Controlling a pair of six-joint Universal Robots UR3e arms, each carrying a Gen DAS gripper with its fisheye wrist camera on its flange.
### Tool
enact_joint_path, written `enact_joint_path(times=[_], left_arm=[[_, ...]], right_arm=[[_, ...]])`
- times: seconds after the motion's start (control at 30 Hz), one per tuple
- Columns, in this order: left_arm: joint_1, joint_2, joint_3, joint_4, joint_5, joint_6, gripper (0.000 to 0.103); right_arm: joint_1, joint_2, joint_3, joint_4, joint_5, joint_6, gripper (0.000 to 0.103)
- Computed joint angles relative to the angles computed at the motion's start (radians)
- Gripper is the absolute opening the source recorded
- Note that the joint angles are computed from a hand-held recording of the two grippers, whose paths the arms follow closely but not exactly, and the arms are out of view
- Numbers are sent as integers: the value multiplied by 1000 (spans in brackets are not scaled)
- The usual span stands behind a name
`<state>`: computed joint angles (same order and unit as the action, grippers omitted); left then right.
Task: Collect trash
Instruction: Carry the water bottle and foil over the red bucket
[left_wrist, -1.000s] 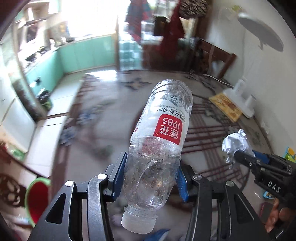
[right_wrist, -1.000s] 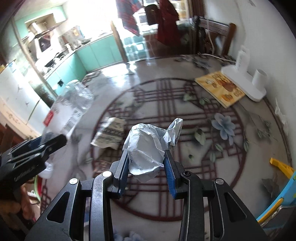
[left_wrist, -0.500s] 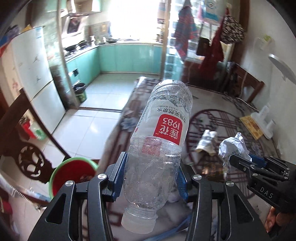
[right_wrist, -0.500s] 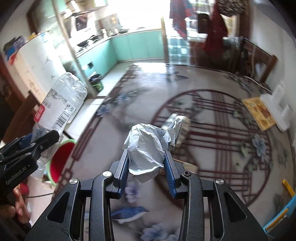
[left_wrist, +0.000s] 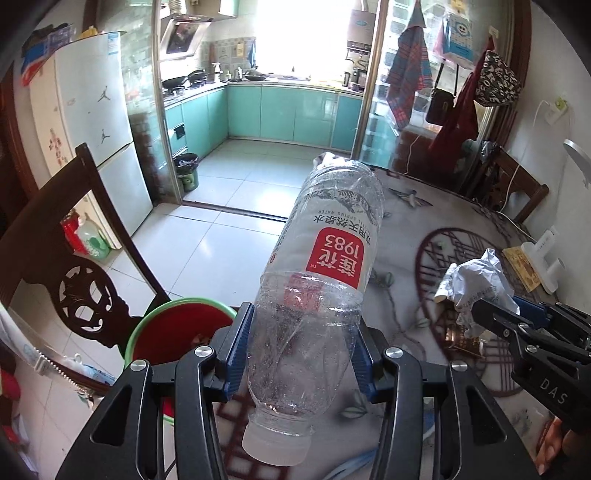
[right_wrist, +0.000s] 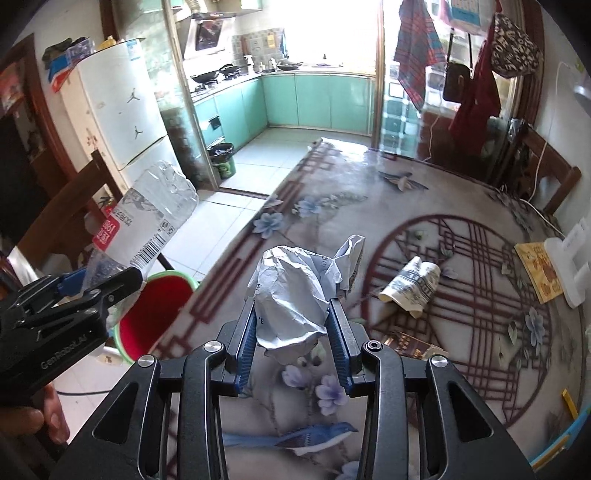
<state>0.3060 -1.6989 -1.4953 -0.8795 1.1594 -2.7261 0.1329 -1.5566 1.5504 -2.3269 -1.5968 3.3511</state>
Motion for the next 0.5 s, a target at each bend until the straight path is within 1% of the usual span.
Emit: enact_joint_path(times=[0.3,0.5], left_arm=[[72,-37,42,-27,-28,42,46],[130,-67,69,-45,-42,68,46]], right_arm=[[102,103,-127,22,-84,39,35],[153,188,-231,46,-104,54,35]])
